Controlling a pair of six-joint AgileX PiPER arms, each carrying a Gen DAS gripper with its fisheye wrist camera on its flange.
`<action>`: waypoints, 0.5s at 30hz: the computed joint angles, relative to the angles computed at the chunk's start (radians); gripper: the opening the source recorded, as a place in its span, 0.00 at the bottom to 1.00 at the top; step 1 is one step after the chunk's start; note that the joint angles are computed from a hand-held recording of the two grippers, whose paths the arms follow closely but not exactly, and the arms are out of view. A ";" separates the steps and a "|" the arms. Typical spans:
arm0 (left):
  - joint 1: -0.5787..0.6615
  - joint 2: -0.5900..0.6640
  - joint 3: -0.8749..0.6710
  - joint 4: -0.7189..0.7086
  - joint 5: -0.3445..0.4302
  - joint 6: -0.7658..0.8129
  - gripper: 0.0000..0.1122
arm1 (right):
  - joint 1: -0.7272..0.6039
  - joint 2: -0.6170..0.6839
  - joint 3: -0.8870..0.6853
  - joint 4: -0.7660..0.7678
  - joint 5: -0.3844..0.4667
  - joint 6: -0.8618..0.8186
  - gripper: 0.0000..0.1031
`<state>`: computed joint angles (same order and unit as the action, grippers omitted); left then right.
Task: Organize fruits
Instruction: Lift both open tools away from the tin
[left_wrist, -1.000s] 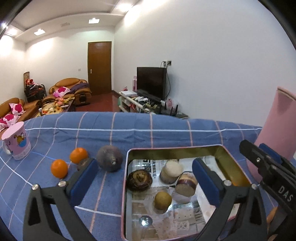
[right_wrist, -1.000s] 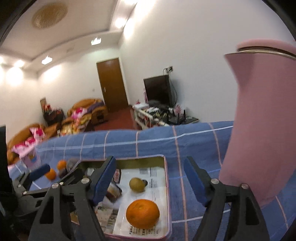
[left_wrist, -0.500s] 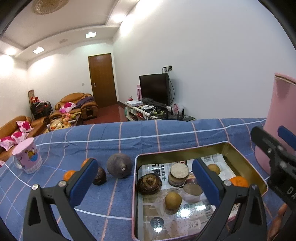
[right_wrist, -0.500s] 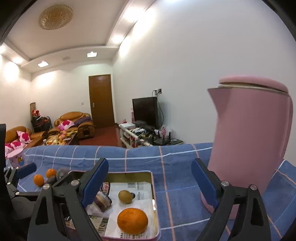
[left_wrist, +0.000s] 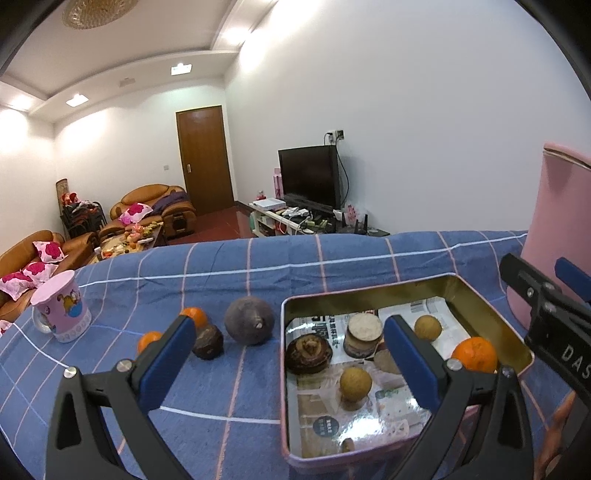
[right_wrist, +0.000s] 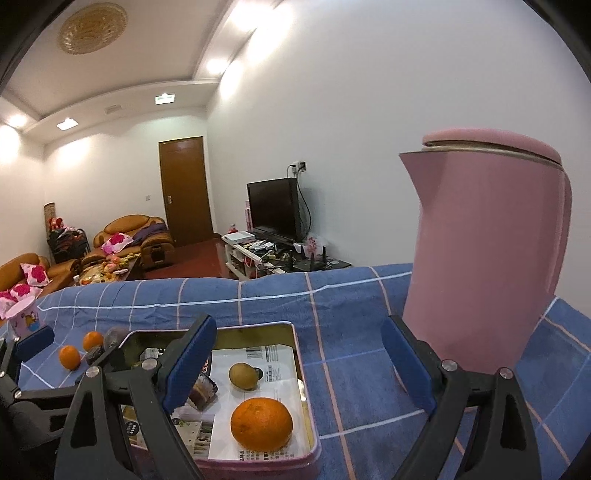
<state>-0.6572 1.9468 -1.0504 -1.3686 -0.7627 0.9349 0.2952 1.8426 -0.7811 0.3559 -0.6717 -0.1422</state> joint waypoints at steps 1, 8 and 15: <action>0.000 -0.004 0.007 0.003 0.001 -0.003 0.92 | 0.005 -0.002 0.003 0.014 0.000 -0.006 0.89; 0.006 -0.032 0.050 0.014 0.009 -0.012 0.92 | 0.051 -0.019 0.024 0.115 -0.008 -0.047 0.89; 0.033 -0.064 0.099 0.035 0.029 -0.031 0.92 | 0.104 -0.031 0.033 0.218 -0.003 -0.073 0.89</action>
